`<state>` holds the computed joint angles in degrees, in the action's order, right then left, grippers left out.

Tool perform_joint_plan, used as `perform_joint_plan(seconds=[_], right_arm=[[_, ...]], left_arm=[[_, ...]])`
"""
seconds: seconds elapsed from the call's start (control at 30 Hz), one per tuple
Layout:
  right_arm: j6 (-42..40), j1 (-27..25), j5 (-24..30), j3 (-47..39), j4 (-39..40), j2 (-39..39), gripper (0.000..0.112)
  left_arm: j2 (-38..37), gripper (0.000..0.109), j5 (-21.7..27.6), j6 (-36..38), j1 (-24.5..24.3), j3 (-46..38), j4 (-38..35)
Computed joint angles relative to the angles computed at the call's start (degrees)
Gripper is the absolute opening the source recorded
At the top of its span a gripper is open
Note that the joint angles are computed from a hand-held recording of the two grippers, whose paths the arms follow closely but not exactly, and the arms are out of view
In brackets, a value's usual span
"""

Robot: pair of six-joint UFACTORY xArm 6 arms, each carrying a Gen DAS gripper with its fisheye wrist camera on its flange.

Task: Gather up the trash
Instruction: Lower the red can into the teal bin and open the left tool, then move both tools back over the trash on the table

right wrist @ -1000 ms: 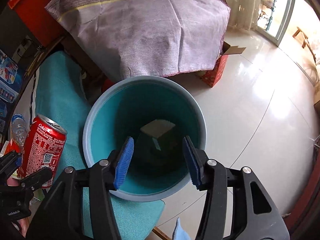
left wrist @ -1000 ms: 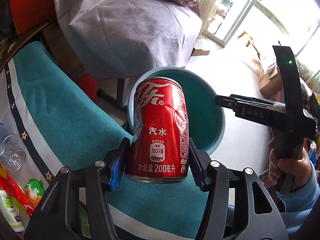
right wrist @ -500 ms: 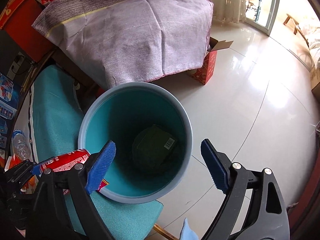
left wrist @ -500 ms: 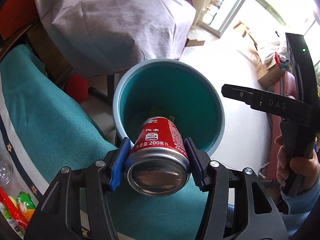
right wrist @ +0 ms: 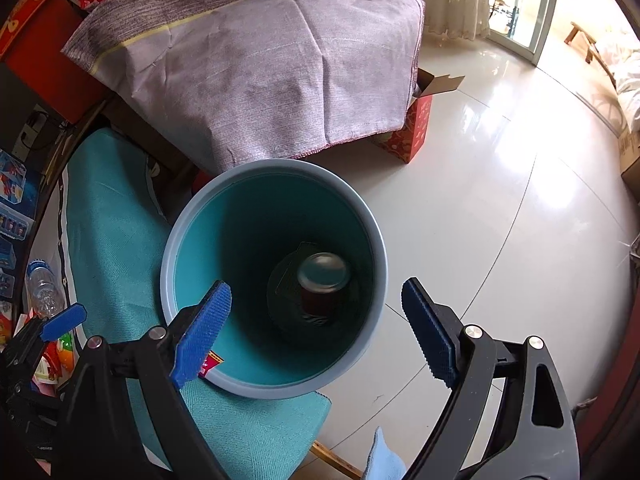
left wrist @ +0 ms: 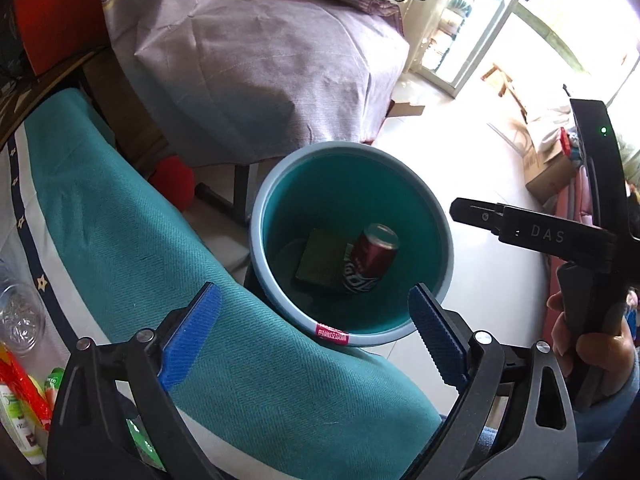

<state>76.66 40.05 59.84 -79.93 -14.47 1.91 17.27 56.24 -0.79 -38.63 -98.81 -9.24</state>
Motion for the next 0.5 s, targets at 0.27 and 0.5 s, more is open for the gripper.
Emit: perform_joint_plan(seconds=[0.27,0.5], right_arm=[[-0.1,2.2,2.7,-5.0,-0.7,2.2,0.083],[0.0,5.2,6.0,-11.2,-1.8,5.3,0.087]], left_arm=[[-6.7,0.097,-2.3,-2.1,1.7,7.9,1.2],[-13.4,0.097,-5.6,-2.7,3.3,15.6,1.1]])
